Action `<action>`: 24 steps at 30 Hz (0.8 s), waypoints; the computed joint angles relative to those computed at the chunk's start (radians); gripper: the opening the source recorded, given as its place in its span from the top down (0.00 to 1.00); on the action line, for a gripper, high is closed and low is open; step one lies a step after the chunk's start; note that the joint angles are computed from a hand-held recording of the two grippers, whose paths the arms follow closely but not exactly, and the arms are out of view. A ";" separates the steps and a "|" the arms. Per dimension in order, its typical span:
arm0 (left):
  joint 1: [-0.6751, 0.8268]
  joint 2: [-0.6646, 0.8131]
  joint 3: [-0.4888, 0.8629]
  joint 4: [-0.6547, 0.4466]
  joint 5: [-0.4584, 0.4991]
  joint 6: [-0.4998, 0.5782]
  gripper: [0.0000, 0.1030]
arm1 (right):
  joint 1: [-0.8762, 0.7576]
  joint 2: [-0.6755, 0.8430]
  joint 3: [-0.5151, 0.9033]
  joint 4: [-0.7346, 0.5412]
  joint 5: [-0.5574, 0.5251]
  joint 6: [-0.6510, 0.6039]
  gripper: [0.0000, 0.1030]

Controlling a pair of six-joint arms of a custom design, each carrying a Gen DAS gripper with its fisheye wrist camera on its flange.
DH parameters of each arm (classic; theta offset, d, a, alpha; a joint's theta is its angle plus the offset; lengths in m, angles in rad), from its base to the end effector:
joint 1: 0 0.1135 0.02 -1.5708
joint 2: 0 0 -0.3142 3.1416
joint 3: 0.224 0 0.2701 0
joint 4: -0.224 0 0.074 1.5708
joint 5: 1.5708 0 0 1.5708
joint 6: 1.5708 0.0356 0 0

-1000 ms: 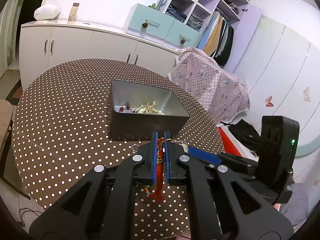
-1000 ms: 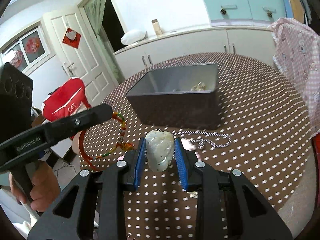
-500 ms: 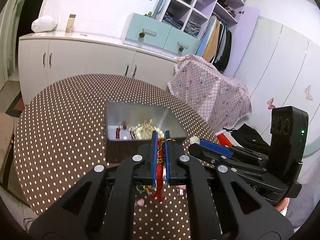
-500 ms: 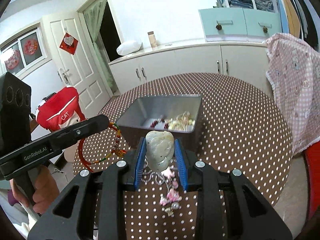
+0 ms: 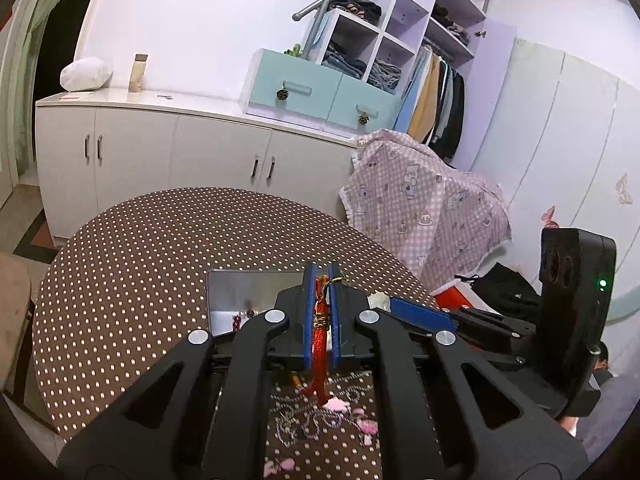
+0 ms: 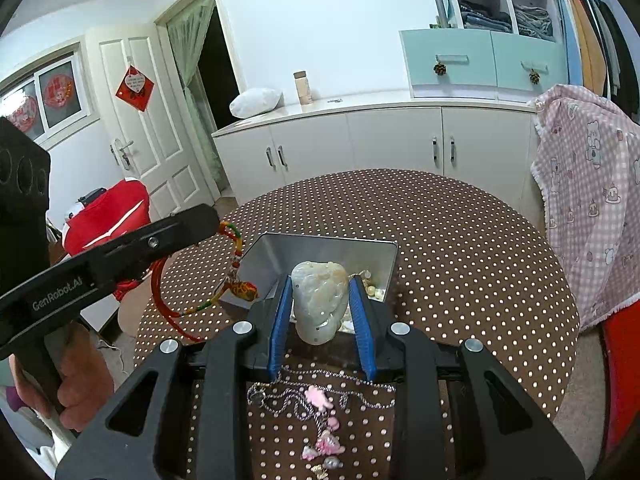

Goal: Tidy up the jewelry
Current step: 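Open both tools to drop the charm and pendant into the box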

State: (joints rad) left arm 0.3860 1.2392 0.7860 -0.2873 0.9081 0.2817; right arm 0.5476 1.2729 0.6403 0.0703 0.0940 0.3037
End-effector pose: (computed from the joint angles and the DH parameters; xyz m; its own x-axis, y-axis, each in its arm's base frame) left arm 0.2436 0.0687 0.2845 -0.5149 -0.0246 -0.8569 0.4691 0.8286 -0.3057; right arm 0.2308 0.1368 0.2482 -0.5691 0.0017 -0.8223 -0.2938 0.9336 0.2053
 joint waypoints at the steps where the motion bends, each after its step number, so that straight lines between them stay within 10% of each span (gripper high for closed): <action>1: -0.005 0.004 0.000 0.006 -0.005 -0.004 0.93 | -0.002 0.006 0.005 -0.001 -0.002 -0.002 0.74; 11: -0.065 0.103 0.039 0.050 -0.072 -0.016 0.93 | -0.031 0.044 0.037 -0.001 -0.030 -0.024 0.73; 15: -0.090 0.154 0.075 -0.006 -0.151 0.028 0.93 | -0.041 0.039 0.040 -0.003 -0.023 -0.034 0.48; 20: -0.095 0.176 0.078 -0.024 -0.197 0.051 0.90 | -0.062 0.030 0.030 -0.003 -0.023 -0.022 0.44; 23: -0.082 0.166 0.057 0.011 -0.197 0.051 0.22 | -0.075 0.032 0.025 -0.005 -0.026 -0.013 0.38; 24: -0.066 0.141 0.019 0.085 -0.197 0.014 0.22 | -0.082 0.030 0.023 -0.006 -0.031 -0.010 0.36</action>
State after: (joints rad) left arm 0.3197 1.3807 0.8054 -0.2022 0.7107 0.2956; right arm 0.4655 1.3026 0.6633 0.0638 0.0632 0.2940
